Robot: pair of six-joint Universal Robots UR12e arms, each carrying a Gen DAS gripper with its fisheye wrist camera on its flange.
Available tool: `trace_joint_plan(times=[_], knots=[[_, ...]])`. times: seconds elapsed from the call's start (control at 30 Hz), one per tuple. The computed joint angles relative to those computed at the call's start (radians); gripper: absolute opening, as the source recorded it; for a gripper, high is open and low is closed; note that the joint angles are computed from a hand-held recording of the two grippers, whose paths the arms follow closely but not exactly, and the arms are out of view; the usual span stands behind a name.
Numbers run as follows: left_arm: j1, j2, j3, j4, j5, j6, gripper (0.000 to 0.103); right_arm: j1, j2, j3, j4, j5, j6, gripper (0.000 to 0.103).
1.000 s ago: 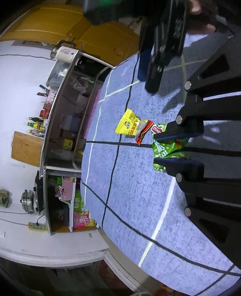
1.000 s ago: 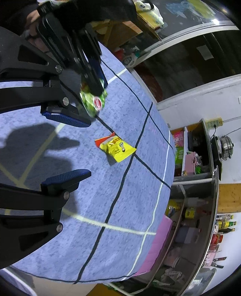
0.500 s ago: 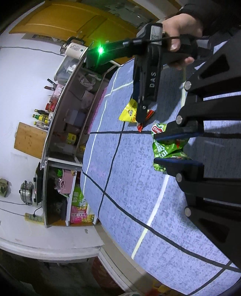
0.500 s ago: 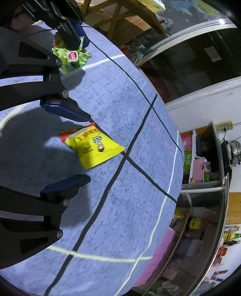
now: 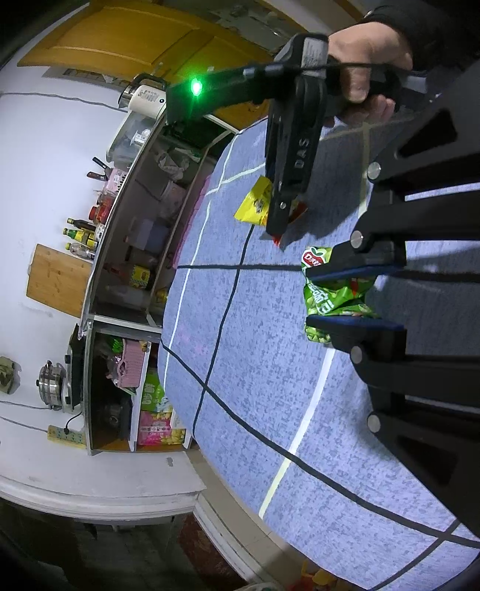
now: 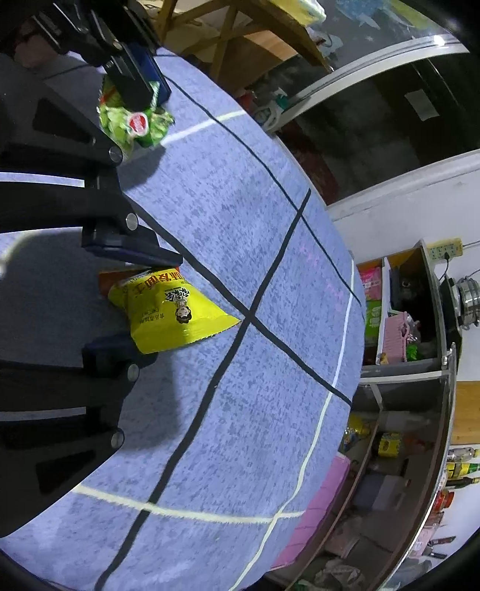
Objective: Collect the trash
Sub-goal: 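Grasp the green snack bag with the left tool while the right tool grasps the yellow bag, then lift both snack bags and carry them over the bin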
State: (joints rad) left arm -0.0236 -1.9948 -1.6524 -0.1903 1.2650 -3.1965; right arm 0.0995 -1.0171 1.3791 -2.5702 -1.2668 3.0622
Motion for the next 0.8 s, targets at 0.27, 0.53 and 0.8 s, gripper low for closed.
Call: trace_joint_plan(times=[0.27, 0.53, 0.8], knots=[[-0.031, 0.029, -0.02, 0.005, -0.007, 0.018, 0.019, -0.029, -0.122, 0.151, -0.091, 0.0, 0.038, 0.033], [-0.088, 0.057, -0.035, -0.011, -0.053, 0.059, 0.019, -0.078, -0.256, 0.316, -0.174, -0.025, 0.08, 0.033], [-0.151, 0.074, -0.035, -0.049, -0.101, 0.112, 0.019, -0.134, -0.369, 0.447, -0.23, -0.047, 0.111, 0.033]])
